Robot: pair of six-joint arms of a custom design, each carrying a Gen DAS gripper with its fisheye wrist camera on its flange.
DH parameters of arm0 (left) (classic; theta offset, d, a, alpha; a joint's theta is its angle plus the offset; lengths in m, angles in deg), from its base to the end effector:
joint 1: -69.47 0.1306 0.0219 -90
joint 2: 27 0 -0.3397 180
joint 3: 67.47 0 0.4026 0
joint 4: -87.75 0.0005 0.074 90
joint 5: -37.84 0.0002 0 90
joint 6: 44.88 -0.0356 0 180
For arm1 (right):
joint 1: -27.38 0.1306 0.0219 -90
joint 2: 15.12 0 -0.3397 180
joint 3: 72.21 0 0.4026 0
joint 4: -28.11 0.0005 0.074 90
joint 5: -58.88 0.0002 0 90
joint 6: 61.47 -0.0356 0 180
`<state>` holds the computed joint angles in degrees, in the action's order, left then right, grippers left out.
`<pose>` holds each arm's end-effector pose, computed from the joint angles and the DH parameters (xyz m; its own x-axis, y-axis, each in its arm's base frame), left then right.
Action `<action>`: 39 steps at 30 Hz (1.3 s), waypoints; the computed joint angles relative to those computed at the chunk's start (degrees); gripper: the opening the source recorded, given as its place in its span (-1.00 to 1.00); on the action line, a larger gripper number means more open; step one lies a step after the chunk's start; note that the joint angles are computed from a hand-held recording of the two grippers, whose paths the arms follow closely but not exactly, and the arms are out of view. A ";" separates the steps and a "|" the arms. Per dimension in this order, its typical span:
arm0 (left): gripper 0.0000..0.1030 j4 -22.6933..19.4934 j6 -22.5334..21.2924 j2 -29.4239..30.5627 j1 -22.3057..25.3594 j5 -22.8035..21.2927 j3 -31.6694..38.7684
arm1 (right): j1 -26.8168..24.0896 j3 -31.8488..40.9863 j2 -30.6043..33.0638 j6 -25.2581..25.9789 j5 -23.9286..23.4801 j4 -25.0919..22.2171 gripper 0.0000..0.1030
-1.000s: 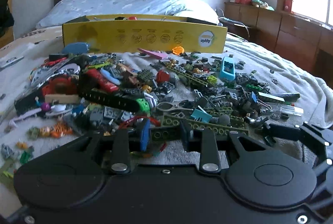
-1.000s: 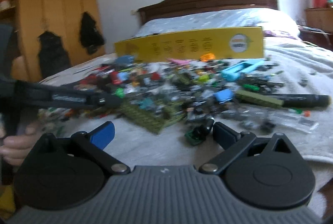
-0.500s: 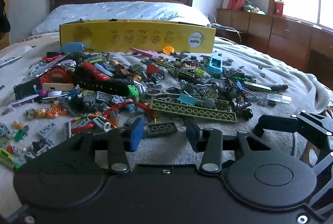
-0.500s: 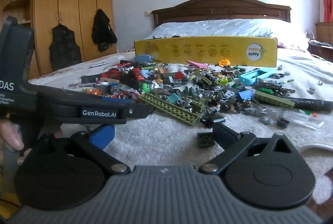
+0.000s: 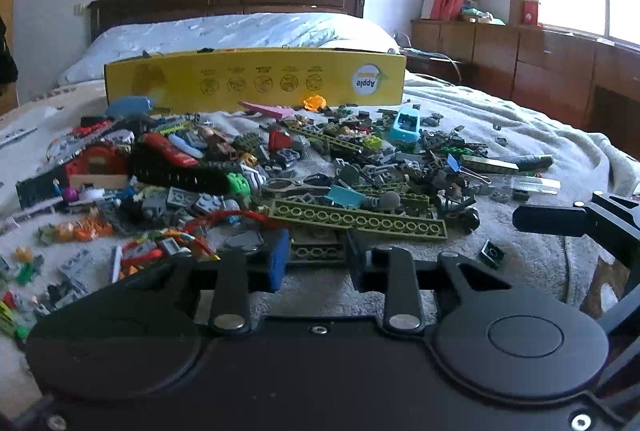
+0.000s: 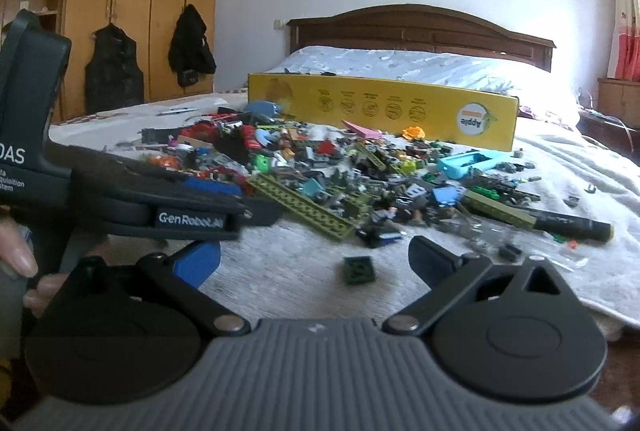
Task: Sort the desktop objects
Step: 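Grasp a grey Lego brick with the left tool while the right tool grasps a small dark piece, then carry both held pieces over the yellow box and lower them inside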
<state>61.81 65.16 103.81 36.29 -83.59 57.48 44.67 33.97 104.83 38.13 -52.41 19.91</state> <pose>0.6234 -0.3860 0.2914 -0.4472 -0.0569 -0.8926 -0.0609 0.9976 -0.0331 0.6473 0.2145 0.2888 -0.2524 -0.2413 -0.9370 -0.6496 0.7600 -0.0207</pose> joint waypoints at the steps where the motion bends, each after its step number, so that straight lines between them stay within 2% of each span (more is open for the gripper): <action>1: -0.44 0.02 -0.01 -0.32 0.00 -0.10 -0.28 | -0.13 0.12 0.14 -0.41 0.03 0.14 1.00; 6: -0.44 1.73 -0.57 -3.10 0.01 -0.70 -3.70 | -0.99 1.61 1.37 -1.50 -0.94 1.27 0.99; 7: -0.44 2.15 -0.47 -3.60 0.04 -0.74 -4.27 | -1.15 2.07 1.64 -1.59 -1.06 1.34 0.94; 9: -0.44 2.46 0.30 -4.30 0.17 -0.03 -4.99 | -1.60 3.03 2.16 -2.60 -0.94 1.17 0.80; 11: -0.44 2.44 0.65 -4.36 0.24 1.12 -4.98 | -1.89 4.01 2.60 -4.16 0.04 0.02 0.33; 13: -0.44 2.12 0.24 -3.89 0.01 1.77 -4.52 | -2.01 4.60 2.96 -4.49 0.84 -1.02 0.08; 17: -0.44 1.73 0.42 -2.76 -0.52 3.59 -3.85 | -1.96 6.81 4.71 -4.99 1.19 -2.22 0.09; 20: -0.43 2.24 0.10 -2.05 -1.03 2.43 -3.75 | -1.53 8.82 6.30 -5.69 1.41 -2.55 0.04; 21: -0.43 2.38 -0.13 -2.00 -1.15 2.14 -3.84 | -1.32 9.01 6.59 -5.35 1.70 -2.37 -0.02; 22: -0.43 2.43 -0.24 -1.93 -1.19 2.06 -3.78 | -1.09 8.59 6.52 -5.02 2.57 -1.72 -0.32; 23: -0.43 2.53 -0.18 -1.98 -1.18 2.10 -3.89 | -0.94 8.08 6.25 -5.03 3.56 -1.37 -0.42; 26: -0.43 2.52 0.37 -2.13 -1.15 2.14 -4.07 | -1.06 5.15 4.48 -6.87 6.08 1.42 -0.46; 31: -0.40 1.66 0.06 -1.78 -1.49 1.30 -3.31 | -0.32 1.43 1.91 -4.70 19.24 3.76 -0.49; 33: -0.35 1.23 0.54 -1.82 -1.64 1.39 -3.16 | -0.59 1.27 1.63 -5.02 20.04 3.06 -0.49; 35: -0.22 1.02 1.02 -1.94 -1.74 1.80 -3.15 | -0.96 1.54 1.65 -5.90 18.74 1.92 -0.46; 37: -0.17 1.22 0.91 -2.01 -1.89 1.79 -3.33 | -1.09 1.10 1.45 -6.49 17.85 2.38 -0.35; 38: -0.17 1.48 0.60 -1.95 -1.97 1.53 -3.43 | -1.02 0.61 1.23 -6.77 18.03 3.10 -0.07; 39: -0.17 1.77 0.46 -1.91 -2.07 1.18 -3.57 | -0.95 -0.09 0.89 -7.05 18.00 3.97 0.02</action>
